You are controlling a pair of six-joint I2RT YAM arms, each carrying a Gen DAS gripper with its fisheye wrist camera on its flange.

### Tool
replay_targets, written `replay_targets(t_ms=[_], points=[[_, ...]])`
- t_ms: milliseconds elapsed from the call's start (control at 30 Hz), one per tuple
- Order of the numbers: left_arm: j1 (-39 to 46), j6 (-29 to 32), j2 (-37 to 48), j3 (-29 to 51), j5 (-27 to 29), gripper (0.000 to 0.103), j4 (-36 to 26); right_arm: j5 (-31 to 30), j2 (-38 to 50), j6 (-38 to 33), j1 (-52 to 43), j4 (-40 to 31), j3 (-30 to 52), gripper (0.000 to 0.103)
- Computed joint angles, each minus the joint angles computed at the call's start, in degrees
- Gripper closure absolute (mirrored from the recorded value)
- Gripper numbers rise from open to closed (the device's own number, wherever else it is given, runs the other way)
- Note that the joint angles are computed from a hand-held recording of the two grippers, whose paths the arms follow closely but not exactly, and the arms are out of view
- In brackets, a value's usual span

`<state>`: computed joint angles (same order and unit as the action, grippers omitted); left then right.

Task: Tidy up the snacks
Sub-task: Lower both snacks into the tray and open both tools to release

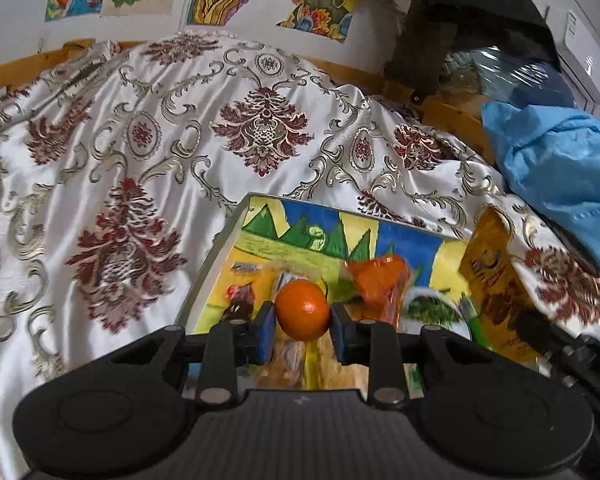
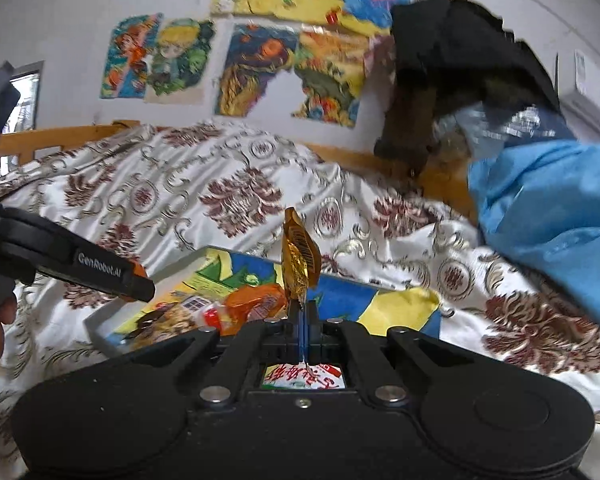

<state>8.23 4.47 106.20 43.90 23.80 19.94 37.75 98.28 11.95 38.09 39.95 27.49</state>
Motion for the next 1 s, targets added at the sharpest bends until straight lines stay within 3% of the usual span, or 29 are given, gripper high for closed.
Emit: replay_targets(t_ms=[300,500,600,633,700,767,1000], points=[[-3.9,-2.1,6.9,6.6,-3.6,0.071,-1.1,-5.2,7.3,3.3,-3.7,0.4,4.5,0.103],[-5.0,-2.2,10.1,8.9,-6.1,0.071,-4.5,-8.6,10.3,5.7,-5.2,-3.6,7.9,0.103],[-5.0,-1.8,11.0,9.6,-5.6,0.07,-6.4,-11.7,9.9,7.2,-6.3,-5.5,8.2,0.093],[-4.9,-2.1,11.0,9.2,-5.3,0.066,-6.0,-12.2,9.8,7.2,-6.4,-6.7,8.5,0.084],[-4.8,-3.2,10.2,8.0,-6.0,0.039,-5.1,-11.5,9.4,6.9,-5.8,-7.4,8.2,0.08],[-4.6,-4.4,9.0,6.7,-6.2,0.026,-4.1,-11.1,8.3,6.8,-5.4,-6.8,6.7,0.071],[-2.3,-4.4,3.4,0.3,-5.0,0.011,-1.2,-8.9,0.7,9.6,-3.3,-3.8,-0.4,0.038]])
